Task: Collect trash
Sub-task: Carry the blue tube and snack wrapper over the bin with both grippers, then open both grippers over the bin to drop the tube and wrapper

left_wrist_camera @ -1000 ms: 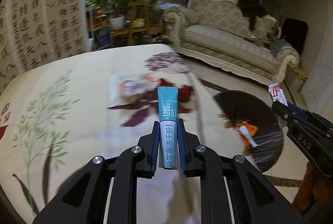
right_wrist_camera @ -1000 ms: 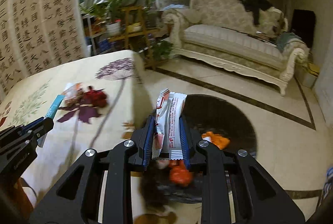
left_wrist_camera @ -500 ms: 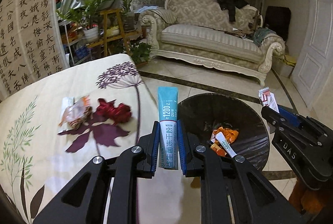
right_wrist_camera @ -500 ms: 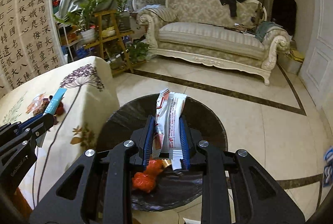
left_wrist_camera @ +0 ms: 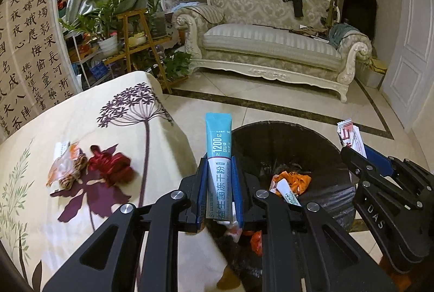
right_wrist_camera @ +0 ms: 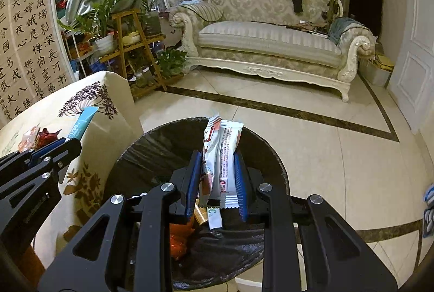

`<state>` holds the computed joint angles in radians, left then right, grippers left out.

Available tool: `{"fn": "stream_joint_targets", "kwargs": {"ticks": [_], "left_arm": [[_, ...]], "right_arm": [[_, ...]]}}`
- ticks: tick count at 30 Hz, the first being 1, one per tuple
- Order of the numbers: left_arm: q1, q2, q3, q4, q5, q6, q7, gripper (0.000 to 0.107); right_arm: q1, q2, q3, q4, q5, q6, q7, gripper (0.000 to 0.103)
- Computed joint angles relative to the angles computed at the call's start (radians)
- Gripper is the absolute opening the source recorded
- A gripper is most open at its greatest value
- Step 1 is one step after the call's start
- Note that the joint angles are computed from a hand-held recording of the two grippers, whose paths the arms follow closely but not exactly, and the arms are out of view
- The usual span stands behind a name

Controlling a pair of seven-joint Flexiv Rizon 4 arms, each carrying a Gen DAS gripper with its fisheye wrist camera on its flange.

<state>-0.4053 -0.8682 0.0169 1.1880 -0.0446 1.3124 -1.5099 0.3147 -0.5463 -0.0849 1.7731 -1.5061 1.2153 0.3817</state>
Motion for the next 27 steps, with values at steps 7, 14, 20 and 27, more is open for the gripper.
{"fn": "stream_joint_targets", "kwargs": {"ticks": [7, 14, 20, 27], "left_arm": [[-0.02, -0.044, 0.018, -0.08, 0.015, -0.057, -0.005, 0.018], [-0.019, -0.056, 0.014, -0.11, 0.027, -0.099, -0.015, 0.046], [-0.014, -0.044, 0.019, -0.095, 0.036, -0.088, -0.04, 0.056], [0.008, 0.013, 0.018, -0.003, 0.041, -0.041, -0.045, 0.068]], "right_arm": [[-0.01, -0.027, -0.009, -0.021, 0.026, 0.026, -0.016, 0.024], [-0.001, -0.035, -0.031, -0.024, 0.038, 0.05, -0.012, 0.042], [-0.002, -0.024, -0.029, -0.013, 0.035, 0.048, 0.002, 0.043], [0.004, -0.019, -0.018, -0.009, 0.047, 0.05, -0.005, 0.048]]}}
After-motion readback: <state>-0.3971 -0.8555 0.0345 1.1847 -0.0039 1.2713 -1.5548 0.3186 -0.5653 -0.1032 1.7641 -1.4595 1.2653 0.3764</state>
